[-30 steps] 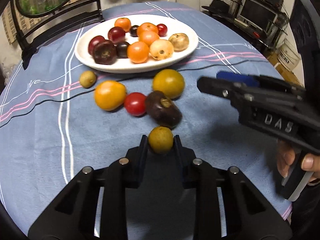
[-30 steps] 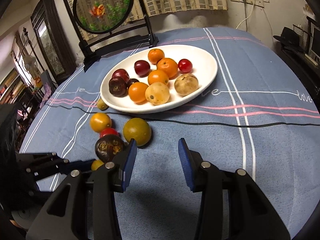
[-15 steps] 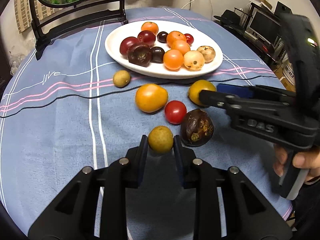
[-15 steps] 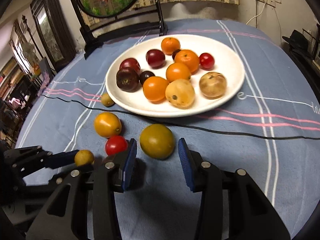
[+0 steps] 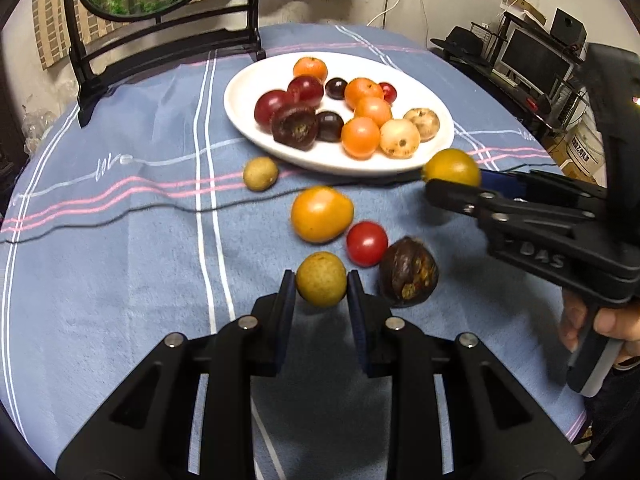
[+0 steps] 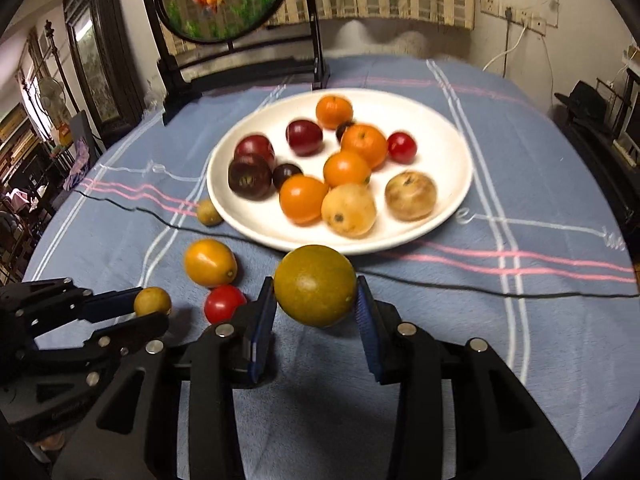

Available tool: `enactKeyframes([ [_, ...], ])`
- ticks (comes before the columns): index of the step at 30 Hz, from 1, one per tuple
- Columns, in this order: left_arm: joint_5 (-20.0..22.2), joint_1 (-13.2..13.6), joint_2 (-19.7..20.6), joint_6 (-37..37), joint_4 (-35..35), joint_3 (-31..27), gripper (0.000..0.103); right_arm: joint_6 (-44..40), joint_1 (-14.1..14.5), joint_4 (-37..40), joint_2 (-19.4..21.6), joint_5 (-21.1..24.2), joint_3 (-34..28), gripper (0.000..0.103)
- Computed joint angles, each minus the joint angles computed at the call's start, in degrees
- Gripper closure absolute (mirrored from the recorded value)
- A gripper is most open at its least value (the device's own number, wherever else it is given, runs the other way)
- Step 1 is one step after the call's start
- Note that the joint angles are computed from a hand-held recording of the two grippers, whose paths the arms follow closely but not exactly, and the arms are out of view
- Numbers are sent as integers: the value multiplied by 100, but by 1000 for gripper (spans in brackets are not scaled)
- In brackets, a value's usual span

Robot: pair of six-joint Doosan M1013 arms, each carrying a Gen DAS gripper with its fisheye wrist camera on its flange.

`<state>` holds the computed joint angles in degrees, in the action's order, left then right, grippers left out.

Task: Organize fruits
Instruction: 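Carry both green fruits onto the white plate and open both tools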

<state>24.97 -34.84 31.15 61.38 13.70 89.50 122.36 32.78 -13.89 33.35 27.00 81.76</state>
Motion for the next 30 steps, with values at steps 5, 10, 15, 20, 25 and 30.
enactKeyframes([
  [5, -19, 7, 21, -126, 273, -242, 76, 265, -52, -302, -93, -171, 14, 64],
  [10, 26, 73, 205, 11, 94, -663, 76, 414, -112, -533, 18, -149, -183, 64],
  [15, 143, 118, 498, 52, 30, -1132, 76, 118, -172, -390, 233, -29, -513, 64],
  [20, 347, 160, 761, 173, -192, -1506, 76, 135, -194, -683, 447, 136, -811, 63],
  [25, 358, 216, 869, -183, -159, -1644, 52, 367, -214, -1028, 569, 279, -970, 60],
  [30, 185, 190, 744, -264, 34, -1462, 42, 316, -259, -757, 391, 10, -710, 60],
])
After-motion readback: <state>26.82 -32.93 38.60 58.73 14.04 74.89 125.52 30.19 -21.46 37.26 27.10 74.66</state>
